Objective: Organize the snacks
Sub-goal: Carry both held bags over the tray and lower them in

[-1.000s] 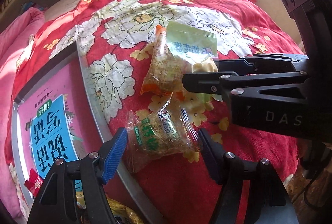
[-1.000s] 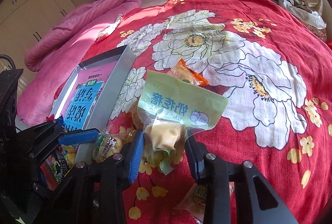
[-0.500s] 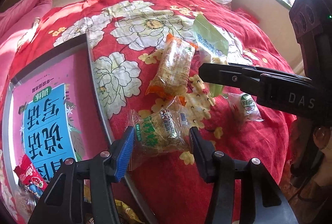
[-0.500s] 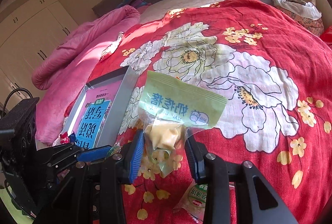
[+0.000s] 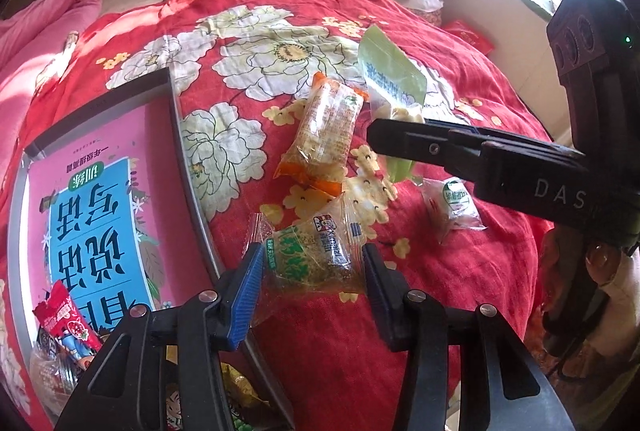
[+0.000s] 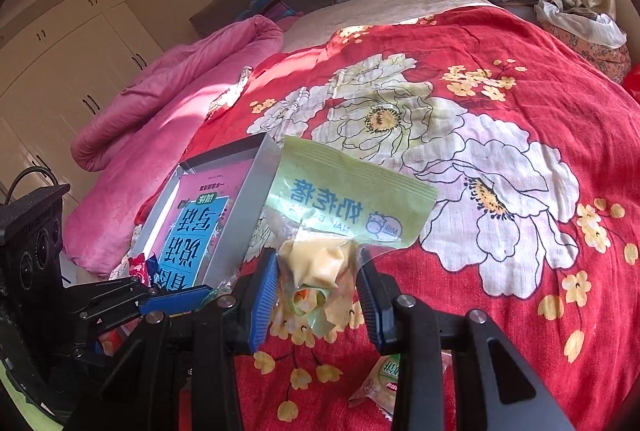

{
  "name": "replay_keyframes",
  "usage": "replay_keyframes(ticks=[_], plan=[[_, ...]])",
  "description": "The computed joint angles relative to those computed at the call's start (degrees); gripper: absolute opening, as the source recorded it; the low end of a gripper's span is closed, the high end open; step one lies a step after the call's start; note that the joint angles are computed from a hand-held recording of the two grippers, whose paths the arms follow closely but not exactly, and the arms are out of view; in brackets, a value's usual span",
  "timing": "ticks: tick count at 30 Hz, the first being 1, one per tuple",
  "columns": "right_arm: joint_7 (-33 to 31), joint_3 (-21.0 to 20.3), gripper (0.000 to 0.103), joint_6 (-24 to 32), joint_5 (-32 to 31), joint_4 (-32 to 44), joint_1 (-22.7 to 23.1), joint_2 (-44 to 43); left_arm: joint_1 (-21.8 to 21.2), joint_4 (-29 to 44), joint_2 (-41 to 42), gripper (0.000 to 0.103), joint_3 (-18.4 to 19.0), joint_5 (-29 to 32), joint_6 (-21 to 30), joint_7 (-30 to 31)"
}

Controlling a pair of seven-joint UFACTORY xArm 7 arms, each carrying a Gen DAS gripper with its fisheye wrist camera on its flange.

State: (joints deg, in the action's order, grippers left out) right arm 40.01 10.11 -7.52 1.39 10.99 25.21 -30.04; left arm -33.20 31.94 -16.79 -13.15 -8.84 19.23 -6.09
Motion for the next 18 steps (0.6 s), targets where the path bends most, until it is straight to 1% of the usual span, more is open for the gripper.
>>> replay_keyframes(ticks=[7,11,18], plan=[[0.4,-0.5,0.039,-0.9,0.1,-0.7,0.2,-1.0,-0.3,-0.7,-2.3,0.05,0.1,-0.1,-0.2,-0.5],[0.4,-0.5,0.039,-1.3,-0.1,-0.5,0.5,-1.2,0.4,-0.9,-4.6,0.05,0.0,0.8,0.3,-1.5],[1.1,3.5,0.039,-1.2,-0.6,-0.3,-1.4,-3.1,1.2,-2.3,-9.1,0.05,1.1,0.9,1.1,-2.5]])
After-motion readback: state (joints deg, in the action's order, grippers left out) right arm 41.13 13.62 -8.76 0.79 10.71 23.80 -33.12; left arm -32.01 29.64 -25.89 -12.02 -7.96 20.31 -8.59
